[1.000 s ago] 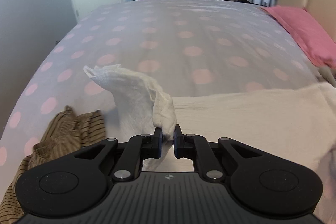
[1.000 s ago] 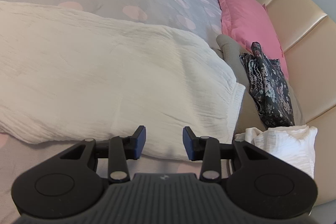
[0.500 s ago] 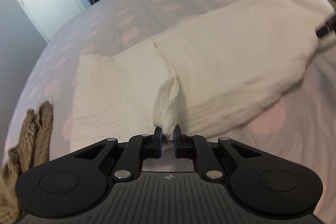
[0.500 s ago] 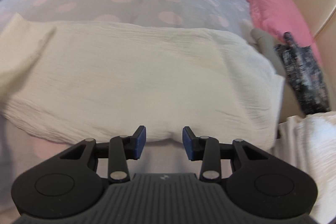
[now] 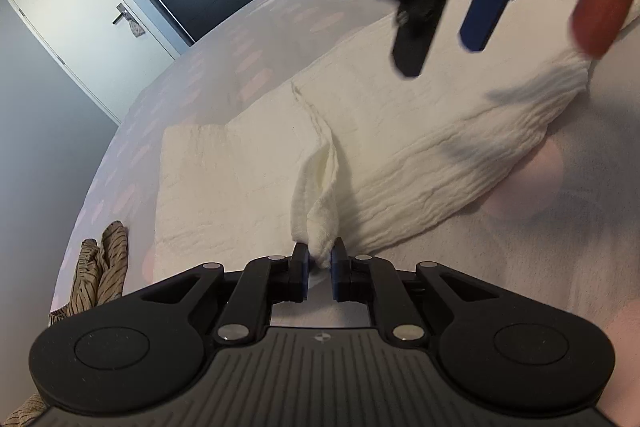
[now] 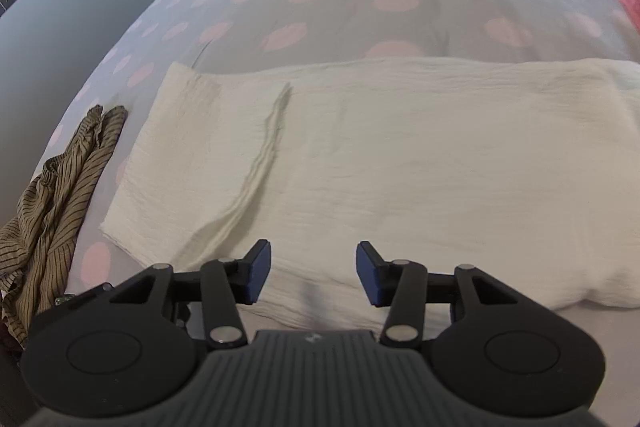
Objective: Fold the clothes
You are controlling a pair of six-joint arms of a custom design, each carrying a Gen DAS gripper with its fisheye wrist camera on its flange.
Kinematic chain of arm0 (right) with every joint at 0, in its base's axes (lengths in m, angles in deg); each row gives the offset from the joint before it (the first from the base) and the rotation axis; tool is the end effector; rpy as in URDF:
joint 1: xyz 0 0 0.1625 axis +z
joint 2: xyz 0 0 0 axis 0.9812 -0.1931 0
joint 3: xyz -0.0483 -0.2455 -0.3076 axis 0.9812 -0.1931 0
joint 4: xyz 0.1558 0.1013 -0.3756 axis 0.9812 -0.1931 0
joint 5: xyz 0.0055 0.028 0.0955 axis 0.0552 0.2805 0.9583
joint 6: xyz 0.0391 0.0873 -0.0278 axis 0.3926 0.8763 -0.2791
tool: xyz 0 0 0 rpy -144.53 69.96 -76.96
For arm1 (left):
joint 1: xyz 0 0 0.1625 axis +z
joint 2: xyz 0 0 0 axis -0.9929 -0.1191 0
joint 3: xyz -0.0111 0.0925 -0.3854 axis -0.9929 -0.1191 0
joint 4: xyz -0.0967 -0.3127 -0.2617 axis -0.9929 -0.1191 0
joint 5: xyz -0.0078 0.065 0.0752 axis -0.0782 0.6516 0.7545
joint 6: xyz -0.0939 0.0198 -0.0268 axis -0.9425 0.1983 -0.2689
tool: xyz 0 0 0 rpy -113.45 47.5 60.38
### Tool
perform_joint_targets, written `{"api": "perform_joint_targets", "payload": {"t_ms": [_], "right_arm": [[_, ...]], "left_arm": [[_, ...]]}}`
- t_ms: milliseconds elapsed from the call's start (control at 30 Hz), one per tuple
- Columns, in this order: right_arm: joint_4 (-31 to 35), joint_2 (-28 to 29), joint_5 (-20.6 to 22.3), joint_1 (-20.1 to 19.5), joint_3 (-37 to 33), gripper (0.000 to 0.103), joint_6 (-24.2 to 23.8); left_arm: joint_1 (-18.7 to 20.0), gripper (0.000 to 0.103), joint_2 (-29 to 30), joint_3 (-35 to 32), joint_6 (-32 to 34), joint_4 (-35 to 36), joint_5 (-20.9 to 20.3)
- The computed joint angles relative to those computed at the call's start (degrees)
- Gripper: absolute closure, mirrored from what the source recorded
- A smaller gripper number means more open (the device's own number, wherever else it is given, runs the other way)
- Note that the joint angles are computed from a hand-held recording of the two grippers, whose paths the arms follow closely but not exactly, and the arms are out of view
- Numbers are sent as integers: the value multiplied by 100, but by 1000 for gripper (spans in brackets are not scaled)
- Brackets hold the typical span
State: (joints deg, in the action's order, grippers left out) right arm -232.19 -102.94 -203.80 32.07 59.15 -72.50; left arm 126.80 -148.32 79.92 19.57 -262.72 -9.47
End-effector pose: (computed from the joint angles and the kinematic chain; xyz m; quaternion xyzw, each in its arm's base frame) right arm 0.2600 -0.4713 0.0787 0.0343 -0.9333 0.2592 0.2463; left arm -0.1179 -0.4111 0.1474 0.4787 0.7287 -0.2143 0.4403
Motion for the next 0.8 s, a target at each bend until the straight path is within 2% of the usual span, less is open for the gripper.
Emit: {"api": "perform_joint_targets", "payload": {"t_ms": [200, 333, 433, 567, 800], "right_arm": [[618, 684, -401, 37, -779, 52, -353], [985, 792, -158, -124, -1022, 52, -202], [1272, 863, -49, -210, -1195, 52, 28], [1465, 1048, -36, -256, -1448, 52, 154], [1485, 1232, 139, -326, -1737, 50, 229]], "left_arm": [[131, 94, -81, -180, -339, 660, -68], [148, 91, -176, -200, -335, 1106, -51], [114, 86, -349, -325, -703, 2007, 27], [92, 77, -649, -633, -1633, 3652, -3], [172, 74, -873, -1085, -2446, 5371, -263]]}}
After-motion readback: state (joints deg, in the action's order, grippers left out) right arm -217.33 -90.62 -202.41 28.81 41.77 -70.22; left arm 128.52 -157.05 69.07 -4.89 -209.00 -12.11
